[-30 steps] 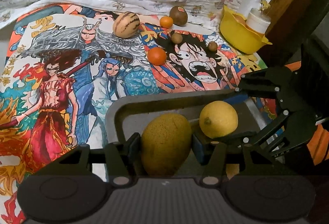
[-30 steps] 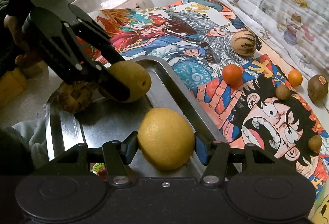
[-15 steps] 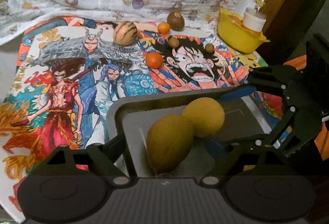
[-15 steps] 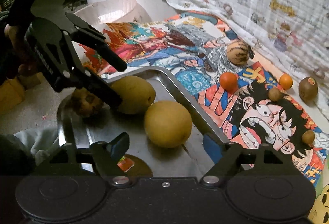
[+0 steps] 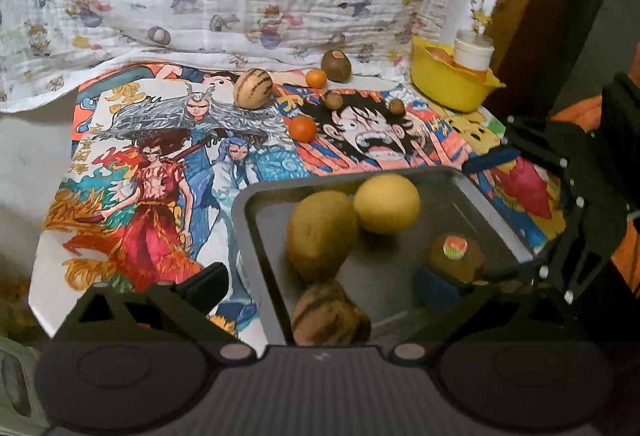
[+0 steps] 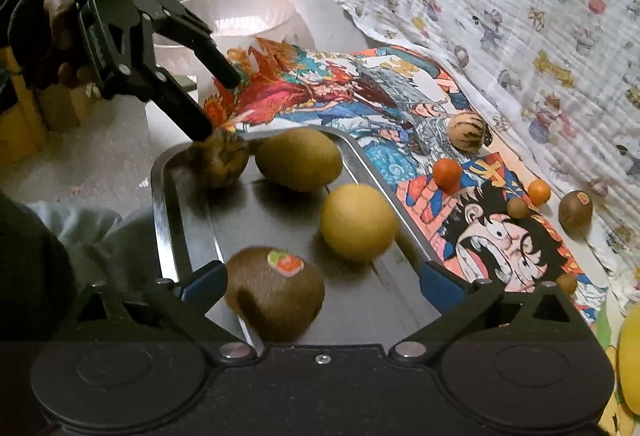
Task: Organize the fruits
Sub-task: 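Withdraw both grippers from the tray toward the remaining fruits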
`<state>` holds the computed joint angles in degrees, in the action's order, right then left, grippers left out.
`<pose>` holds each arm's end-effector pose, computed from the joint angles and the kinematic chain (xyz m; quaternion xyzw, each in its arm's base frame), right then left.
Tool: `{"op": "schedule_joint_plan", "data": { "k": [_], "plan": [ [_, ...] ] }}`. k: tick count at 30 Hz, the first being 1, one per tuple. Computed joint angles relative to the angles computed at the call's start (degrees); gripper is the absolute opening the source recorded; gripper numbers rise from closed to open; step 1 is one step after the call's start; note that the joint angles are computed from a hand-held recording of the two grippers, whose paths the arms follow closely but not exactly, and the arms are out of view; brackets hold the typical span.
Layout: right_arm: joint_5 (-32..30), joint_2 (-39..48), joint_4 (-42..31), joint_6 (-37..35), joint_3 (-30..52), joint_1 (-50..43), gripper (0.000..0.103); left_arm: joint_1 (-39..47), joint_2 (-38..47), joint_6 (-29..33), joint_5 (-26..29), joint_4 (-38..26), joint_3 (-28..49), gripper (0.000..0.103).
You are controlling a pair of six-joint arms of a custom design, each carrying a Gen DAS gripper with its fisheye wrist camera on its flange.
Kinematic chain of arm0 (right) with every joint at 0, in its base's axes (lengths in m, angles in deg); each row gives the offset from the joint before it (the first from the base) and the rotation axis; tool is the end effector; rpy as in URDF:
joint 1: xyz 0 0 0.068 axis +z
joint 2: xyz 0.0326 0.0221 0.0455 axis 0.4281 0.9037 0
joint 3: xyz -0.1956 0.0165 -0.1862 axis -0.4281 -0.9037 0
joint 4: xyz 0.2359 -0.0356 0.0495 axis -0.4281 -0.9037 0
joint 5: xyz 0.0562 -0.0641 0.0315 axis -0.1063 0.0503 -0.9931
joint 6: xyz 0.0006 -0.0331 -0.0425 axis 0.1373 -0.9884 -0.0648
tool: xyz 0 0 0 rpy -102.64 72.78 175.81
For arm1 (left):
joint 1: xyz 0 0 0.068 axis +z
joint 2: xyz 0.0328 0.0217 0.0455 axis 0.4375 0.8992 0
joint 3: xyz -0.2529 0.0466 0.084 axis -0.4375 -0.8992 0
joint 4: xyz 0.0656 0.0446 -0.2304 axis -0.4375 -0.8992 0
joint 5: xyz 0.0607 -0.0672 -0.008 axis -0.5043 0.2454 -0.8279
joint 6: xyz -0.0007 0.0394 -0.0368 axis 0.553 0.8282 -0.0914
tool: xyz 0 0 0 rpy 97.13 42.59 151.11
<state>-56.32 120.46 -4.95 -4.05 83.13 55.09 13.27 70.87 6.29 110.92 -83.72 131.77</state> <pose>0.2051 0.1171 0.1845 -0.3576 0.8658 0.0422 0.3474 0.2847 -0.0824 0.2098 0.3296 0.8679 -0.2332 0.2895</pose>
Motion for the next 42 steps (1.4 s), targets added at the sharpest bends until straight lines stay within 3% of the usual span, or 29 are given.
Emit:
{"op": "schedule_joint_plan", "data": {
  "k": [10,21,31,42],
  "plan": [
    [1.73,-7.19,-2.31,-0.41,-4.65,-3.41,0.102,1.59,-3.84,4.49,0.44,-1.36,-2.48,0.102],
    [0.05,-7.51,-1.92,-2.72,-5.37,-10.74,0.102,0.92,-1.62,5.36,-1.54,-3.59,0.36,0.102],
    [-2.91,-2.27,2.95,-4.71,-3.61,-16.96,0.102,0.11,4.72,2.03,-2.03,-5.04,8.45,0.102],
    [-5.36,7.92,7.28,-6.57,3.67,-21.99,0.102,-4.35,15.4,-1.41,-3.33,-3.88,21.05,0.102]
  ]
}}
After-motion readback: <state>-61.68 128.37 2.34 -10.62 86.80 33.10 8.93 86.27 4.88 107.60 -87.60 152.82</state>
